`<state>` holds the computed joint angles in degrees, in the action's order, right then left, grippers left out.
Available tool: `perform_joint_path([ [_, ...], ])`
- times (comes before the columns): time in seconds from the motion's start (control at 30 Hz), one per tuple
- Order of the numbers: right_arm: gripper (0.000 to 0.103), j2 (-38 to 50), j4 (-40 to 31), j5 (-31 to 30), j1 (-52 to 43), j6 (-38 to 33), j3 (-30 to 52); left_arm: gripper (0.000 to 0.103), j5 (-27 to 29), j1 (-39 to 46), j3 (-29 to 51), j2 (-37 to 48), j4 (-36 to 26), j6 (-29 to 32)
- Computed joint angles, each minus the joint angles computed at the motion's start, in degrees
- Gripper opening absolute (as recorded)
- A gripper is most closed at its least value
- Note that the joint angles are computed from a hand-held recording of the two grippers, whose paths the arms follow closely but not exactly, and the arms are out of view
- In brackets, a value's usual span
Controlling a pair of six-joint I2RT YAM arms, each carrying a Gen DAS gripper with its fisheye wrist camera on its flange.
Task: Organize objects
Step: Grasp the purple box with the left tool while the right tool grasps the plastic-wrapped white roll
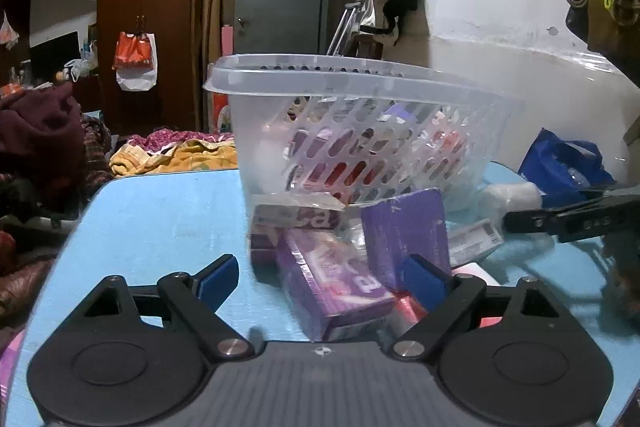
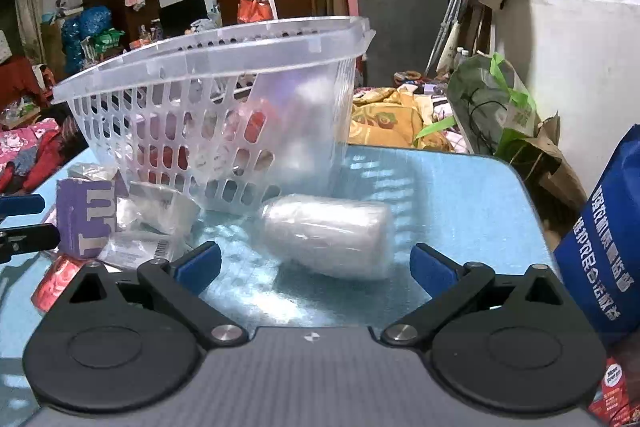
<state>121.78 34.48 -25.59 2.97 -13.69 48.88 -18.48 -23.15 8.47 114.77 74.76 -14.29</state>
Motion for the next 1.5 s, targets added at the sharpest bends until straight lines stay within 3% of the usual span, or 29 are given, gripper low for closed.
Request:
perform_joint_path([
  [0.1, 0.092, 0.8, 0.6, 1.4, 0.3, -0.8, -0.3, 0.093, -2.0, -2.1, 1.0, 0.7, -1.6, 1.1],
  [0.2, 0.083, 0.4, 0.4, 1.8, 0.3, -1.1, -0.6, 0.092, -6.1, -4.3, -0.3, 1.4, 0.8, 0.2],
  [0.37, 0.069, 0.9, 0.7, 2.3, 0.3, -0.3, 0.0, 0.092, -4.7, -2.3, -1.8, 1.5, 1.8, -1.8],
  [0.57, 0.070, 1.8, 1.0, 1.0, -0.7, 0.9, 1.4, 0.092, -6.7, -2.7, -1.9, 1.3, 1.5, -2.8],
  [0.63, 0.085, 1.8, 4.1, 2.5, -0.2, 1.4, 0.3, 0.092, -6.1, -2.5, -2.0, 1.5, 1.9, -2.1],
  [0.7, 0.093, 1.6, 5.4, 4.5, 0.7, 2.4, 0.2, 0.092, -5.1, -2.1, -1.7, 1.2, 1.2, -2.1],
  [0.87, 0.093, 1.5, 0.2, 6.3, 2.6, 4.5, 4.0, 0.092, -3.0, -1.0, -1.2, 0.7, -0.3, -2.2],
  [0.97, 0.089, 1.7, -0.8, 7.1, 3.6, 3.8, 4.5, 0.093, -4.1, -1.8, -0.5, 0.4, -1.8, -2.4],
  [1.1, 0.059, 1.7, -3.4, 5.8, 3.5, 1.4, 4.6, 0.093, -6.6, -3.5, -0.4, 0.3, -2.6, -2.6],
  [1.27, 0.057, 0.3, 0.4, 4.7, 2.7, -2.3, 0.0, 0.093, -8.2, -3.8, -0.3, -0.4, -3.7, -4.1],
  [1.5, 0.059, -1.7, 5.1, 1.2, 1.0, -4.0, -6.2, 0.094, -13.8, -7.9, 4.9, -3.0, -15.4, -3.9],
])
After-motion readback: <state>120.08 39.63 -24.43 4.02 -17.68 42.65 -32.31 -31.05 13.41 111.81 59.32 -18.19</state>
